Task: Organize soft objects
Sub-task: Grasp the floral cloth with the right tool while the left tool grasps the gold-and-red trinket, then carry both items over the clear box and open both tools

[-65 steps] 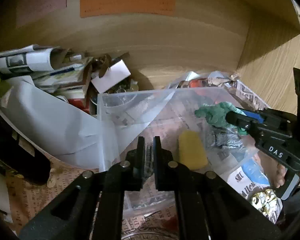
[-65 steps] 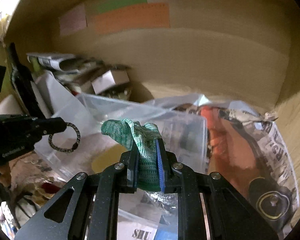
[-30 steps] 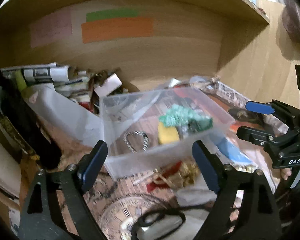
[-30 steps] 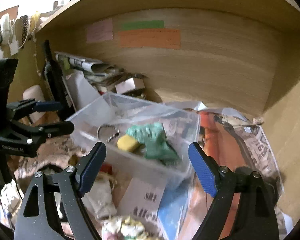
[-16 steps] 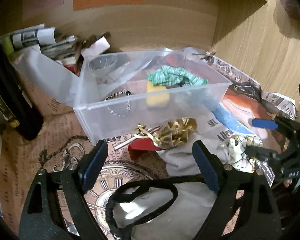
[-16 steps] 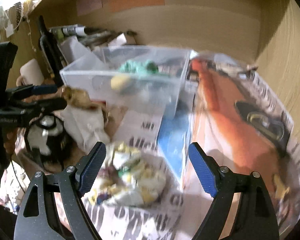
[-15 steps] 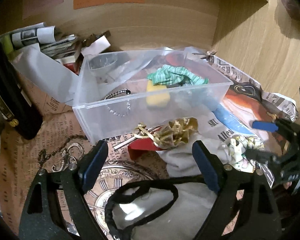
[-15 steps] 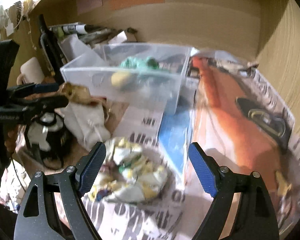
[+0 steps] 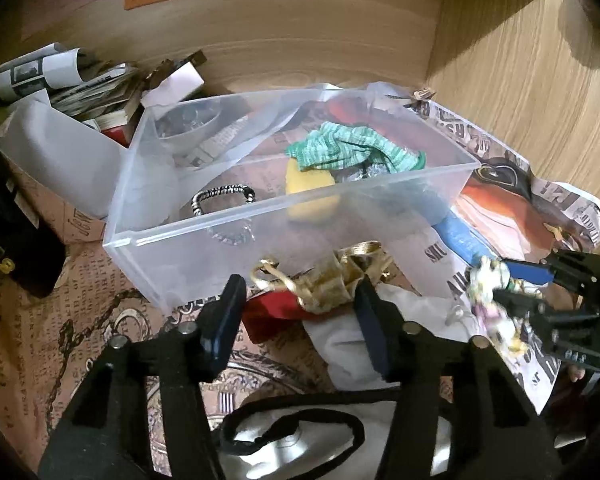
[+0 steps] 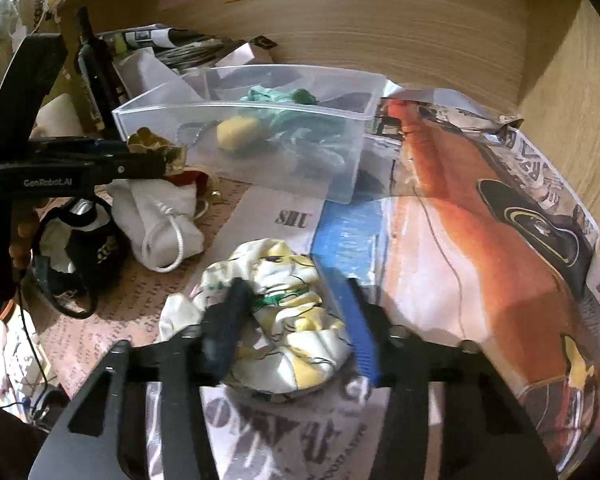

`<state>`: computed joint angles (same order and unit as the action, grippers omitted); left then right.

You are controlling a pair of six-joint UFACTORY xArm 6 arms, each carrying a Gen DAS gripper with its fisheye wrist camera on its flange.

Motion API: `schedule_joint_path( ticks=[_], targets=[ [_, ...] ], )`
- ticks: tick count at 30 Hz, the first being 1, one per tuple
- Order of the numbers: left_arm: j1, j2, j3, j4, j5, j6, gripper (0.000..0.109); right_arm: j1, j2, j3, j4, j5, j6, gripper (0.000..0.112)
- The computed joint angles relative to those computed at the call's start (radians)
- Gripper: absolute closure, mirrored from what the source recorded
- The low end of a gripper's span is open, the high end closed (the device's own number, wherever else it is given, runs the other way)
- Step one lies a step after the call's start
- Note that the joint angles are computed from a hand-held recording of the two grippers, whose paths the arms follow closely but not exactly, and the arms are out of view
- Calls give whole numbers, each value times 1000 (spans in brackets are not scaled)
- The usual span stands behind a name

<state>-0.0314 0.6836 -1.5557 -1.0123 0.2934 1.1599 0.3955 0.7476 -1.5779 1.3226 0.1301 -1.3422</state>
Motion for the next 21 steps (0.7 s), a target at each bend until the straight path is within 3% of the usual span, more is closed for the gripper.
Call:
schedule_joint_path(
  ticks=[2, 4, 7, 16, 21],
  targets=[
    [1, -1, 1, -1, 5, -3, 66, -5, 4, -4, -4, -6, 11, 91],
    [2, -7, 8, -10, 2, 3, 75, -14, 3, -8, 8, 11, 11, 94],
    [-9, -37, 41, -91, -35, 92, 79, -18, -2, -8, 58, 13, -28, 97],
    [-19, -149, 116, -373, -75, 351, 82, -21, -37, -14, 254, 11, -203, 98],
    [-6, -212, 135, -527, -57, 491, 82, -23, -56, -44, 378, 6, -326, 98]
  ],
)
